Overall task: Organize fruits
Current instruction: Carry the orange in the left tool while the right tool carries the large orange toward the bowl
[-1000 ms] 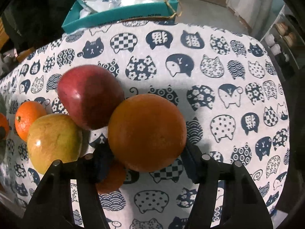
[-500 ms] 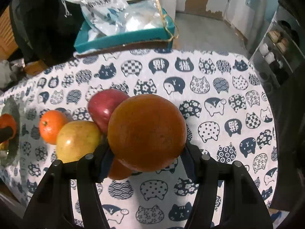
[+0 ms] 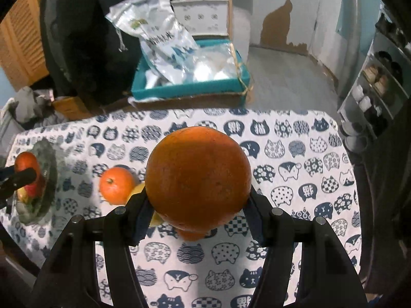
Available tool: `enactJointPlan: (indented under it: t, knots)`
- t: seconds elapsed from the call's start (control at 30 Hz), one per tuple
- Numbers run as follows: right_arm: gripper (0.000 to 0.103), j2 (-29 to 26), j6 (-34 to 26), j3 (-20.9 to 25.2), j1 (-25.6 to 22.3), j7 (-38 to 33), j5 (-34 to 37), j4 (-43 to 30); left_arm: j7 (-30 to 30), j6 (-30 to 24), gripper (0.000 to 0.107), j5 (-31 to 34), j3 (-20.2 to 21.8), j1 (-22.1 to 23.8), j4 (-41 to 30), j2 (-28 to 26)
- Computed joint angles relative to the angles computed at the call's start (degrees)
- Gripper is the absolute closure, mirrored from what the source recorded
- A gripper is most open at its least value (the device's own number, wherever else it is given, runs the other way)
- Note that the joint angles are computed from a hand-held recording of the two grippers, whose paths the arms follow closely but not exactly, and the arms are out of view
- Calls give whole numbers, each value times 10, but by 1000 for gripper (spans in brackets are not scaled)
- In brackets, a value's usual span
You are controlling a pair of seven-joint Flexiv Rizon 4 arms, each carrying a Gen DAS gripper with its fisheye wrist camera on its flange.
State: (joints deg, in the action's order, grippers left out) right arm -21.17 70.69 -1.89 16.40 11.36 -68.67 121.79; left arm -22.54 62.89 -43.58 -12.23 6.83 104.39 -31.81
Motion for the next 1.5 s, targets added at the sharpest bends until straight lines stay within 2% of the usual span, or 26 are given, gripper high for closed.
enactJointPlan:
  t: [0.4, 1.03, 1.5]
  knots:
    - [41, 39, -22, 21, -1, 31, -60, -9, 71, 6, 60, -87, -9, 10, 26, 43]
    - [41, 42, -33, 42, 16, 22, -94, -50, 167, -2, 60, -206, 24, -7, 37, 79]
    - [41, -11, -11, 31, 53, -37, -57, -124, 154, -3, 60, -212, 42, 7, 18, 66]
